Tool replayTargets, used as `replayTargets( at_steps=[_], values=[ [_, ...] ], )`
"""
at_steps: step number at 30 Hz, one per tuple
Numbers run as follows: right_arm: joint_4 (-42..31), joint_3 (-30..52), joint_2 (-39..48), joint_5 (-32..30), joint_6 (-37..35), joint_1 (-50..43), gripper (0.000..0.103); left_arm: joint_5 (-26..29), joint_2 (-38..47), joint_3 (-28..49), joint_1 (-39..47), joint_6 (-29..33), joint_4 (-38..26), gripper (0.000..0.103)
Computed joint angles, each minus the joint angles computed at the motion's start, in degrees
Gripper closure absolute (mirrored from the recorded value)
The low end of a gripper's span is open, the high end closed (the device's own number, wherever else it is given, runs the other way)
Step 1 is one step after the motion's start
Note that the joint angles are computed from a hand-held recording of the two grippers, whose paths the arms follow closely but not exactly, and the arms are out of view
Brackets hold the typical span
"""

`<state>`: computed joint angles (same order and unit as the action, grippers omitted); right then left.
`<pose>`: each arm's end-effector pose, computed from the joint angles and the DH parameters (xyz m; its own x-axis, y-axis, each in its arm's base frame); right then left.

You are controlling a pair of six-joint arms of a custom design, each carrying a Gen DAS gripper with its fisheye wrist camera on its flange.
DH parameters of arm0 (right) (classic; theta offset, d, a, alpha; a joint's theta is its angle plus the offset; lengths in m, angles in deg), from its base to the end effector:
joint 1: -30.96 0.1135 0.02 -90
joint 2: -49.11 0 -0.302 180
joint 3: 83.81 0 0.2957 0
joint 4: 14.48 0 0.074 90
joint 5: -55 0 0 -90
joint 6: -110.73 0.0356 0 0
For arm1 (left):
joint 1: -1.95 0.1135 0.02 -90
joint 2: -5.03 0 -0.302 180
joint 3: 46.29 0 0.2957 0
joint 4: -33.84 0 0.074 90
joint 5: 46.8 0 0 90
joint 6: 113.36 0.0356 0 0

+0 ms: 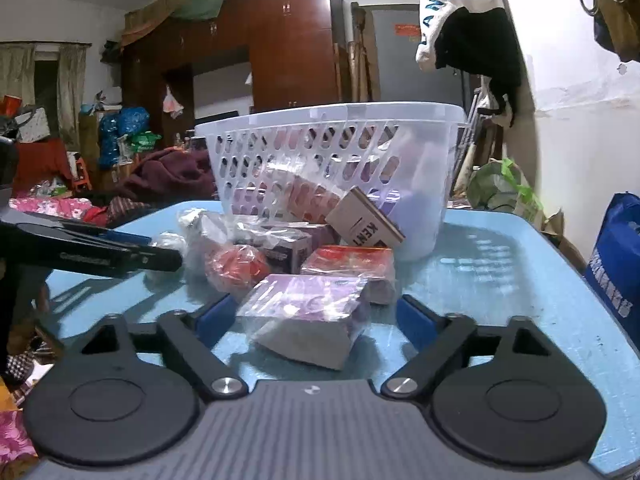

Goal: Organize objects
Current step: 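Grasp a clear bag with left tool while right tool grasps a purple box, then carry both held items over the basket and open both tools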

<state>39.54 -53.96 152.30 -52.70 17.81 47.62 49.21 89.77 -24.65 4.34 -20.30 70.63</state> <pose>0.2609 0.0894 0.0885 -0.2886 -0.1370 -0.9476 -0.5634 0.8245 0.0524 0.2241 0.0056 0.1020 -0.4394 0.0348 -0.8976 0.0759 0.9971 0.0015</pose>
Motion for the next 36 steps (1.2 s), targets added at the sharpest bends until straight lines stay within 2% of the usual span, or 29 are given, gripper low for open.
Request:
replayTargets(
  at_steps=[1,5,7,13,19,28,32,34,36],
  values=[
    [0.5,-0.1,0.2,-0.6,0.3,-0.3,0.029,1.0,0.2,-0.5,0.5,-0.4,1.3,0.045],
    [1.3,-1.3,-0.9,-0.8,0.1,-0.8,0.03,0.9,1.9,-3.0,0.8,-0.2,8.2,0.045],
    [2.9,-2.4,-1.9,-1.7,0.8,-1.7,0.03,2.8,1.1,-4.5,2.0,-0.2,10.4,0.045],
    [4.0,-3.5,-4.1,-3.4,1.6,-4.4,0.03,7.3,-1.8,-7.2,6.8,-0.9,13.2,0.045],
    [3.8,-3.0,-4.6,-5.5,1.9,-5.8,0.03,11.1,1.6,-7.2,10.2,-1.2,17.8,0.045],
    [4.9,-3.0,-6.0,-6.1,2.8,-6.0,0.03,14.3,2.8,-7.6,12.2,-2.8,20.3,0.045],
    [5.5,-2.6,-7.1,-8.4,4.3,-6.9,0.03,14.2,-0.5,-8.1,12.1,-3.6,18.4,0.045],
    [8.3,-3.1,-8.0,-10.3,5.7,-7.7,0.03,16.3,-7.4,-7.5,12.5,-3.9,12.1,0.045],
    [6.5,-2.3,-12.2,-11.0,5.7,-7.7,0.03,15.9,-14.2,-5.5,11.4,-3.7,5.3,0.045]
  ],
)
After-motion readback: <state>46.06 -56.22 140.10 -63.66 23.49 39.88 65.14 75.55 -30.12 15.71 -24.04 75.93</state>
